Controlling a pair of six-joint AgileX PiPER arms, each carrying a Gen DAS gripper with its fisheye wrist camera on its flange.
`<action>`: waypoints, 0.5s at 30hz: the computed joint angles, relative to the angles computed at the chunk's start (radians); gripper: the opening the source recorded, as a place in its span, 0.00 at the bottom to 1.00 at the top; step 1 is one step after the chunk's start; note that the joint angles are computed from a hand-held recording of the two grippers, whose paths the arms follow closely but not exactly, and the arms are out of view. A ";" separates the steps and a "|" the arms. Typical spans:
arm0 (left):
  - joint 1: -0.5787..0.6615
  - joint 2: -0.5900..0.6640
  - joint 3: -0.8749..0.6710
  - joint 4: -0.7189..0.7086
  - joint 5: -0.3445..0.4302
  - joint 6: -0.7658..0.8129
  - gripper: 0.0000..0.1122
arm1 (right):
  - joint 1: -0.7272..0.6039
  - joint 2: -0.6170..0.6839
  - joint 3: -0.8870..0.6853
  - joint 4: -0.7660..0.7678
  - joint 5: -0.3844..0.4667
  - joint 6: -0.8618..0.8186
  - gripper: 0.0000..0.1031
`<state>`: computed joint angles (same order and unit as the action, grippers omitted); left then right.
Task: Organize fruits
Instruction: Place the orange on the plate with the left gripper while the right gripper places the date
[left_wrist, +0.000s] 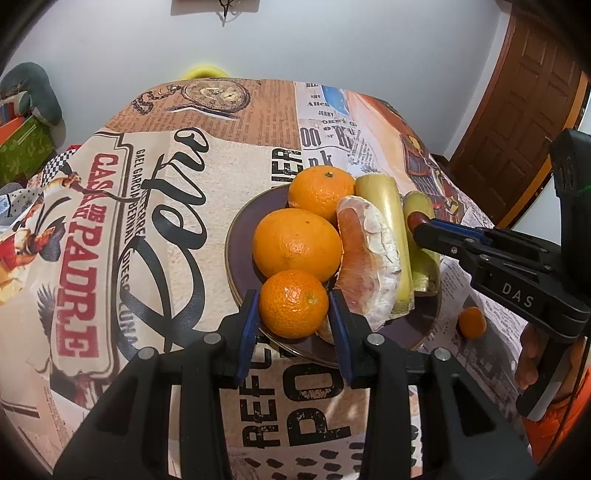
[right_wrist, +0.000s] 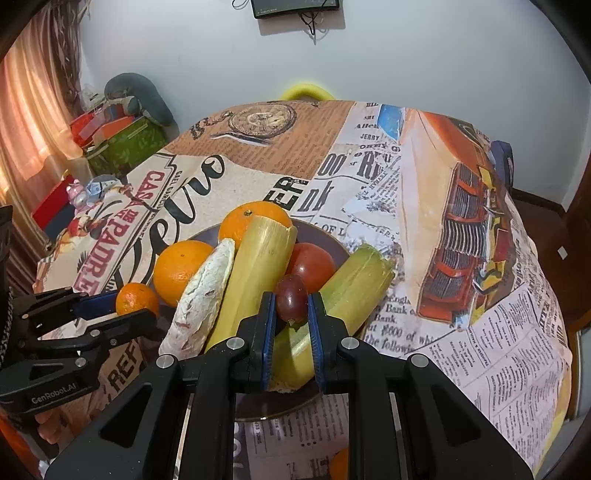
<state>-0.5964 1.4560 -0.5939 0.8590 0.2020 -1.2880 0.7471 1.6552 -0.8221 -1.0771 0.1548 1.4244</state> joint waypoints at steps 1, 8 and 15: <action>0.001 0.003 -0.001 -0.006 -0.002 0.006 0.33 | 0.001 0.000 0.000 0.006 0.001 -0.005 0.16; 0.003 0.007 -0.004 -0.027 -0.005 0.028 0.38 | 0.002 -0.004 -0.005 0.111 0.000 -0.115 0.27; -0.038 -0.057 0.006 0.038 0.053 -0.044 0.46 | 0.016 -0.060 0.025 0.114 0.024 -0.111 0.30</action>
<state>-0.6346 1.3994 -0.5876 0.8974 0.2550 -1.3322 0.7626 1.5947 -0.7974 -0.9636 0.1788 1.3137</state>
